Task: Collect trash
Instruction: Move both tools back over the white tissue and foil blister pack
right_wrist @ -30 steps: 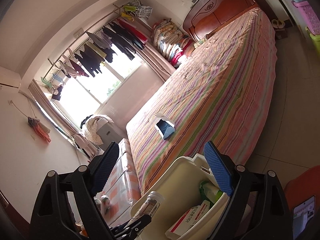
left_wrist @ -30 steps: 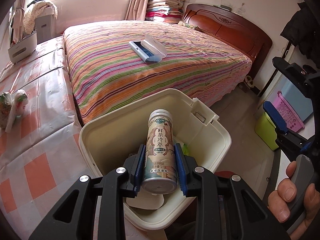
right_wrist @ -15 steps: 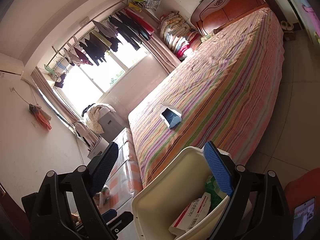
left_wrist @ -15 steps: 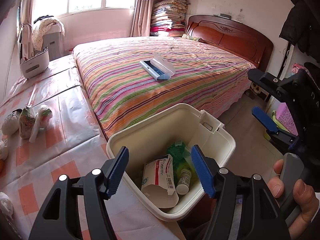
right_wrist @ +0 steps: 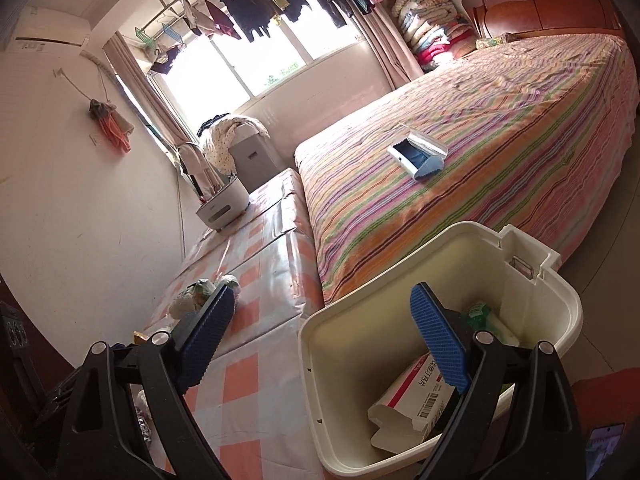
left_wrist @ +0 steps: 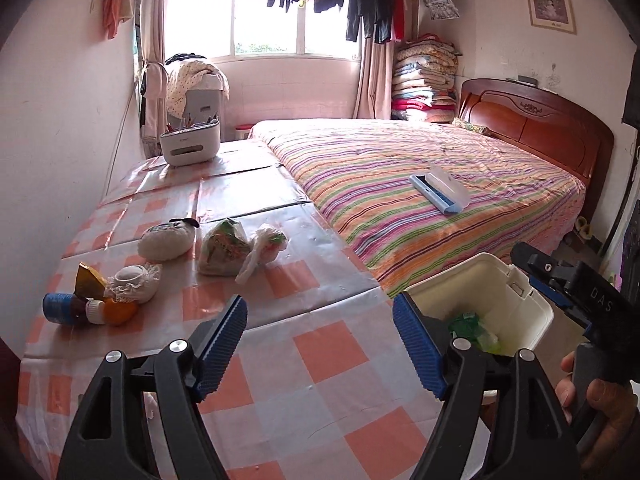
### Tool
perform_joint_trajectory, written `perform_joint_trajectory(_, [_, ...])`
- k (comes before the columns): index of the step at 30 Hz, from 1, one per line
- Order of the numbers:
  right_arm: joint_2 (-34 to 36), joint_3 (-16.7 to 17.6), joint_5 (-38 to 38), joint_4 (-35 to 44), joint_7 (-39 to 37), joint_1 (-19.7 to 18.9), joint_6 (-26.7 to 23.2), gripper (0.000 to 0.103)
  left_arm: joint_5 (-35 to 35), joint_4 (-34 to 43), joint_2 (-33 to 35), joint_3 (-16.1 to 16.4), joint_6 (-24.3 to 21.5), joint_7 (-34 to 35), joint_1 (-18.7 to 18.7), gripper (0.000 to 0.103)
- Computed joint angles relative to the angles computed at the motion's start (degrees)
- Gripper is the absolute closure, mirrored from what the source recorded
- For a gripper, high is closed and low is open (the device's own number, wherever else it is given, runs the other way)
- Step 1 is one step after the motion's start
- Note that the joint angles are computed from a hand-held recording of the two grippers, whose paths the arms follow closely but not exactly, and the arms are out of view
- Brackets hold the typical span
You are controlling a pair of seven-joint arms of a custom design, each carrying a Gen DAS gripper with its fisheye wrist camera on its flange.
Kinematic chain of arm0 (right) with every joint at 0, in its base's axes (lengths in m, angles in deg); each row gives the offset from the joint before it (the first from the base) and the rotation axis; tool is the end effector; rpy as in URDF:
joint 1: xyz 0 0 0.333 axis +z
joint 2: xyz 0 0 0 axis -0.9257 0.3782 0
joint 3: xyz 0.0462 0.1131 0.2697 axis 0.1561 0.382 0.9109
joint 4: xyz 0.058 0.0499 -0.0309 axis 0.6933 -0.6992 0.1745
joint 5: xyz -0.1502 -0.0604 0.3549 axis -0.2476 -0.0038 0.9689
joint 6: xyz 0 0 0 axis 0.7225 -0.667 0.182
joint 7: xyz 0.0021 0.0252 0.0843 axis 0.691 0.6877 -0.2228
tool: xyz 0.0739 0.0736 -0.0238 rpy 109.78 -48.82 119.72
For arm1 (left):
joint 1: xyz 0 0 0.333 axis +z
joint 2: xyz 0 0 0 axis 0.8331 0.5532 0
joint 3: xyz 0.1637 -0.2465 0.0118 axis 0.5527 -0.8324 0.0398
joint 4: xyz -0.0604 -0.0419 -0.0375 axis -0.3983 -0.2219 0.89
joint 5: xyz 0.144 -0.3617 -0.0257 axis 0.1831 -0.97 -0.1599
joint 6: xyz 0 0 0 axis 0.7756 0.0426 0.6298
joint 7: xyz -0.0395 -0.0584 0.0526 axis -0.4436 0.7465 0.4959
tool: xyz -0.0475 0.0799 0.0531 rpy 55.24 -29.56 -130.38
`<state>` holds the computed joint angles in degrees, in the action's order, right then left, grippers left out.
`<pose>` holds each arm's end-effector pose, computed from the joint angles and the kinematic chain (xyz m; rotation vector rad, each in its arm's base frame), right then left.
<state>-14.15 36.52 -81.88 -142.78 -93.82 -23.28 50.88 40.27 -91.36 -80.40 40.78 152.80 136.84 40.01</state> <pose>0.3879 0.4731 0.4150 -0.7400 1.9381 -0.7598 0.5132 -0.3321 0.4732 -1.0596 2.2206 -1.2095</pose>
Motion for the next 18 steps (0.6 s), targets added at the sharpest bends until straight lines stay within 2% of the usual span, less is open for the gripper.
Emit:
perform_joint_trajectory(3, [2.69,-0.33,0.33,3.5,-3.76,-0.06,1.53,0.015,-4.6,-1.19,-1.19,-0.52,1.94,2.31,2.76,0.03])
perform_joint_trajectory(6, [5.3,-1.32,0.46,6.82,-6.92,0.36,4.07,0.015,-11.89,-1.67,-2.04,-1.38,1.99,6.96,5.43,0.03])
perform_joint_trajectory(10, [9.21,-3.03,1.46,12.02,-12.64,1.09,8.31,0.015,-20.79,-2.74,-3.58,-0.01,1.27,13.17,6.05,0.03])
perform_joint_trajectory(13, [12.29,-4.53,2.06,16.12,-16.49,2.06,11.57,0.015,-20.41,-4.55,-4.65,3.01,2.04,12.29,4.73,0.03])
perform_joint_trajectory(14, [13.21,-5.08,2.18,17.3,-17.48,2.39,12.84,0.015,-18.23,-5.29,-4.94,4.24,1.78,9.89,4.27,0.03])
perform_joint_trajectory(18, [17.7,-7.07,3.94,23.03,-22.38,3.42,18.34,0.015,-14.33,-7.27,-5.99,7.39,-2.25,4.75,4.3,0.03])
